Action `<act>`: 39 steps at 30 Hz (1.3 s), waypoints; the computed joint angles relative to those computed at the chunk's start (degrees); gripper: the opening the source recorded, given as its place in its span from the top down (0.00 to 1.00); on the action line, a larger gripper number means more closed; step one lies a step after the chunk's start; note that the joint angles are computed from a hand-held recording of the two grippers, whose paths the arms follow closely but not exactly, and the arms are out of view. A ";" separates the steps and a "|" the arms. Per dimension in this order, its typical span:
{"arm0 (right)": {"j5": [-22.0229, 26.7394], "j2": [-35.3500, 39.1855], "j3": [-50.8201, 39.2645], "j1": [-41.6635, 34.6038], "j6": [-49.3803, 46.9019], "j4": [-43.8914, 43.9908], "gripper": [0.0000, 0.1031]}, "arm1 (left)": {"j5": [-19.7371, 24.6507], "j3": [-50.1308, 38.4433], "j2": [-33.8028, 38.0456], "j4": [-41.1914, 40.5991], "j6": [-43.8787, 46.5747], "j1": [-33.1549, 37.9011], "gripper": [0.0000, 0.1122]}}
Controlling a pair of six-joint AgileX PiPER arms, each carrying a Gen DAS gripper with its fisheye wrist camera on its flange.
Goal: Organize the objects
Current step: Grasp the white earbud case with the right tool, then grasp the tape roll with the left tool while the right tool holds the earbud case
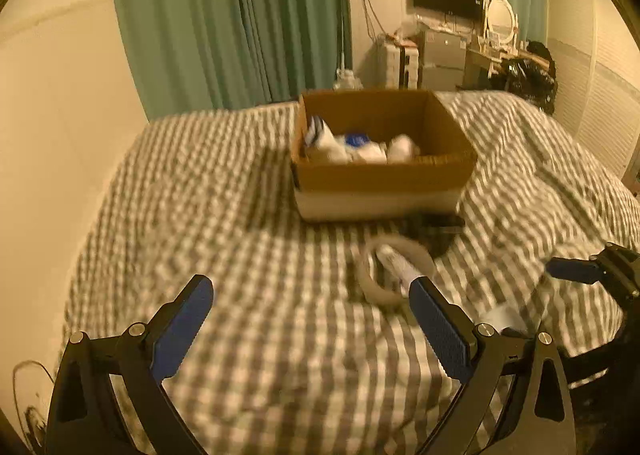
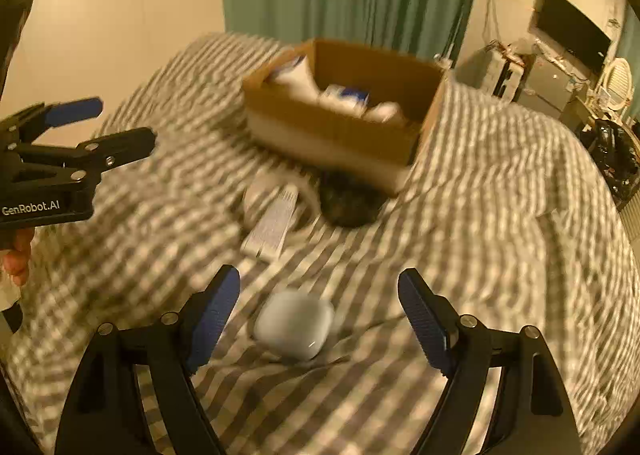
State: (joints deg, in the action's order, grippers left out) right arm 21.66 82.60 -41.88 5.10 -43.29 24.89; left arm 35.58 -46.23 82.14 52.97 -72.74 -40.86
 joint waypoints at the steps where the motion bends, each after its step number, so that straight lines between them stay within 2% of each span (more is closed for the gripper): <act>1: -1.74 0.88 0.95 1.39 2.16 -2.35 0.21 | -0.02 0.55 0.44 0.54 -1.05 -0.36 0.10; 3: -3.81 2.69 1.65 3.02 6.83 -6.68 0.21 | 0.32 1.56 1.78 1.49 -3.11 -0.73 0.10; 7: -4.96 6.54 1.91 1.96 4.27 -3.02 0.22 | -0.58 3.06 2.73 1.41 -5.49 -0.33 0.10; 9: -5.38 7.15 2.00 1.77 4.34 -3.00 0.34 | -0.49 3.01 3.41 1.16 -5.78 -0.10 0.10; 10: -5.06 6.85 2.15 1.40 1.52 -0.44 0.48 | -0.43 3.00 3.62 1.33 -6.11 -0.10 0.10; 15: -3.96 4.64 2.10 0.59 -2.05 2.75 0.47 | -0.56 1.88 4.64 -0.15 -5.03 -0.14 0.10; 18: -2.77 3.09 0.63 -0.64 -3.00 3.62 0.47 | -2.17 0.16 5.46 -1.41 -3.49 0.30 0.10; 22: -2.76 2.40 -2.46 -1.47 1.00 -1.68 0.47 | -3.17 -4.23 8.85 -1.63 -2.54 -0.03 0.10; 26: 2.79 4.87 -8.10 -6.66 -7.47 7.61 0.47 | -3.99 -9.91 13.76 -3.88 0.16 0.17 0.11; 28: 3.23 6.31 -10.27 -7.97 -7.72 7.81 0.47 | -4.97 -13.47 17.13 -7.42 3.79 0.95 0.12; 34: 3.98 12.80 -17.24 -10.84 -11.37 11.65 0.47 | -4.08 -22.41 26.81 -14.85 12.16 2.15 0.24; 39: 4.62 19.27 -22.39 -10.47 -12.87 12.43 0.47 | -3.83 -25.40 31.95 -19.92 16.66 3.80 0.37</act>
